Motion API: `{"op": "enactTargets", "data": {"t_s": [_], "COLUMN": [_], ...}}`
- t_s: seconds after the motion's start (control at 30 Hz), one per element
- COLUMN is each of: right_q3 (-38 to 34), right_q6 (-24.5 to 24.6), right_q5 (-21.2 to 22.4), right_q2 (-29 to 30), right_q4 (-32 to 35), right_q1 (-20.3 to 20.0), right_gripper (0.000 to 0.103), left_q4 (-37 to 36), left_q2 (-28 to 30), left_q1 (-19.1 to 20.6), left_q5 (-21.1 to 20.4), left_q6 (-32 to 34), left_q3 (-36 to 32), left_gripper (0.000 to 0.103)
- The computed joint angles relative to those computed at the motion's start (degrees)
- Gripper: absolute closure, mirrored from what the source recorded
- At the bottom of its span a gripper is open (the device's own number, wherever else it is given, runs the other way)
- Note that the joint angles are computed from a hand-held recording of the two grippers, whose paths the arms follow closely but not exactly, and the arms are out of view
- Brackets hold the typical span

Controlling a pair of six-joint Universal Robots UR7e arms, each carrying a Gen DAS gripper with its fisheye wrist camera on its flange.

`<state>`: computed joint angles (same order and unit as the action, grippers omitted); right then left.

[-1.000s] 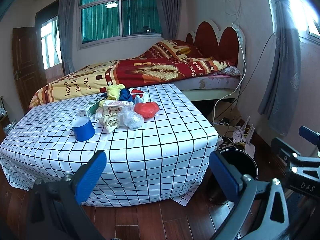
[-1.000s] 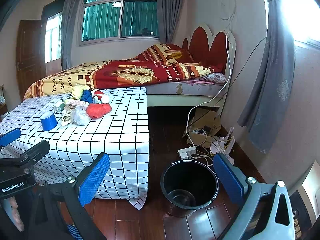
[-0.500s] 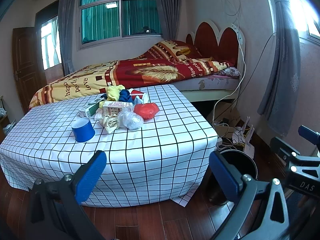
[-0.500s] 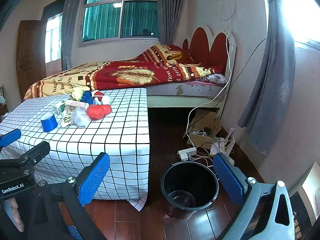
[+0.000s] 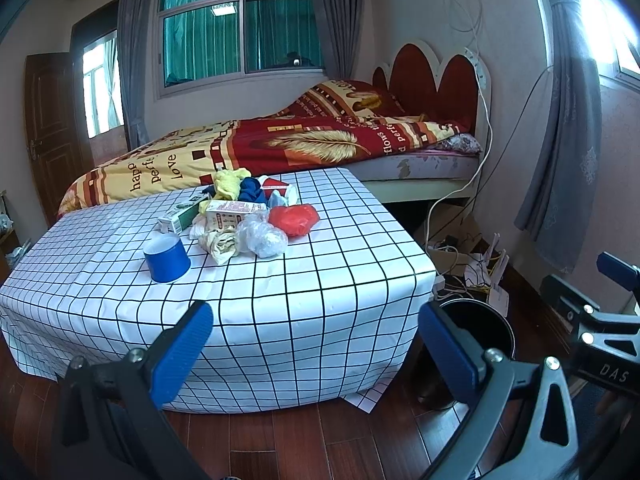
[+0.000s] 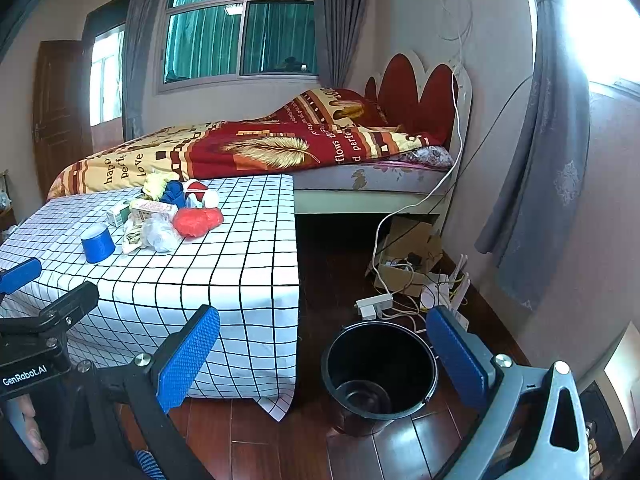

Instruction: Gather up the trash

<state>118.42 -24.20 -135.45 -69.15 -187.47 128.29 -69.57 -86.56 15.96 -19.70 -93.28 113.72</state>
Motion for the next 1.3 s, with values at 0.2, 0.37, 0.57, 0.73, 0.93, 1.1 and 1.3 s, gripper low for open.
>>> {"op": "enactTargets", "data": {"t_s": [0.2, 0.37, 0.57, 0.73, 0.93, 1.1, 1.3], "right_q3": [0.2, 0.3, 0.6, 0.2, -1.3, -4.8, -11.0], "right_q6": [0.0, 0.2, 0.5, 3.4, 4.6, 3.0, -3.7], "right_q5": [0.1, -0.1, -0.2, 0.7, 3.2, 5.0, 8.3], "right_q2": [-0.2, -0.2, -0.2, -0.6, 0.1, 3.8, 11.9], "right_q4": [-0.1, 0.0, 0.2, 4.8, 9.3, 10.6, 6.6], "right_q1": [-0.1, 0.0, 0.0, -0.6, -1.3, -2.1, -2.5], "right_gripper": [0.000, 0.000, 0.000, 0.000, 0.000, 0.000, 0.000], "left_q4": [0.4, 0.3, 1.0, 2.5, 6.1, 8.2, 18.0], "left_q2": [0.0, -0.2, -0.4, -0.8, -2.4, -5.8, -8.1], "left_q1": [-0.1, -0.1, -0.3, 0.3, 2.0, 4.5, 9.9], "left_q5": [-0.1, -0.3, -0.6, -0.7, -0.1, 1.2, 2.4], "left_q6": [-0.4, -0.6, -1.6, -2.8, -4.8, -6.8, -14.4], "left_q3": [0.0, 0.2, 0.5, 0.5, 0.2, 0.9, -1.4], "left_gripper": [0.000, 0.000, 0.000, 0.000, 0.000, 0.000, 0.000]}}
